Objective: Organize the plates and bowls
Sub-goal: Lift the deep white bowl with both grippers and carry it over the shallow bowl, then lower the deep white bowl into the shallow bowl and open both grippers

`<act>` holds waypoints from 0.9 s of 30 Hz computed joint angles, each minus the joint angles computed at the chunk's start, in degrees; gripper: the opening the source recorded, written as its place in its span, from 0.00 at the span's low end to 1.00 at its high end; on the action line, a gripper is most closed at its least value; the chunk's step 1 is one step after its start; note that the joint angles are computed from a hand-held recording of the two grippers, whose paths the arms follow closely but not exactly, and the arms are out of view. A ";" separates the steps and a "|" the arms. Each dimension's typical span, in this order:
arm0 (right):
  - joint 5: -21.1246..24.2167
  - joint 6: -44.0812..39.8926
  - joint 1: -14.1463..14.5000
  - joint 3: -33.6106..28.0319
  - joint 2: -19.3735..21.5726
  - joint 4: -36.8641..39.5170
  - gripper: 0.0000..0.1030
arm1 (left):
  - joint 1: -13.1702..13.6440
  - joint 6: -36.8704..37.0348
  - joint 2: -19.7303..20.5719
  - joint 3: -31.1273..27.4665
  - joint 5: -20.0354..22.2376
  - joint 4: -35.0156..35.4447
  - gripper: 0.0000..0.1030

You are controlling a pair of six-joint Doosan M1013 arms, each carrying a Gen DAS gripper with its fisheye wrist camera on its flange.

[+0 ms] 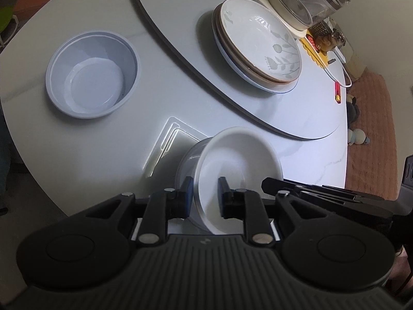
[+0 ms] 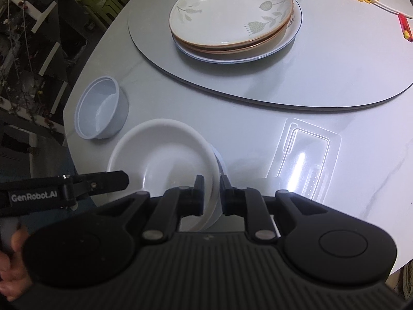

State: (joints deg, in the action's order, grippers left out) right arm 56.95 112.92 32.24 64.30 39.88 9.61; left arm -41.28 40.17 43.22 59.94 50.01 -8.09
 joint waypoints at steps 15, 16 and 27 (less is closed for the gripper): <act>-4.47 11.58 1.45 2.31 -3.54 -8.84 0.27 | 0.09 5.50 -3.18 1.24 -2.59 3.07 0.41; -4.98 12.45 1.63 2.56 -3.91 -9.55 0.27 | 0.07 5.86 -3.56 1.47 -2.83 3.30 0.41; -10.62 18.35 3.14 7.30 -8.89 -16.52 0.27 | -1.57 5.18 -7.02 3.62 -4.10 8.24 0.41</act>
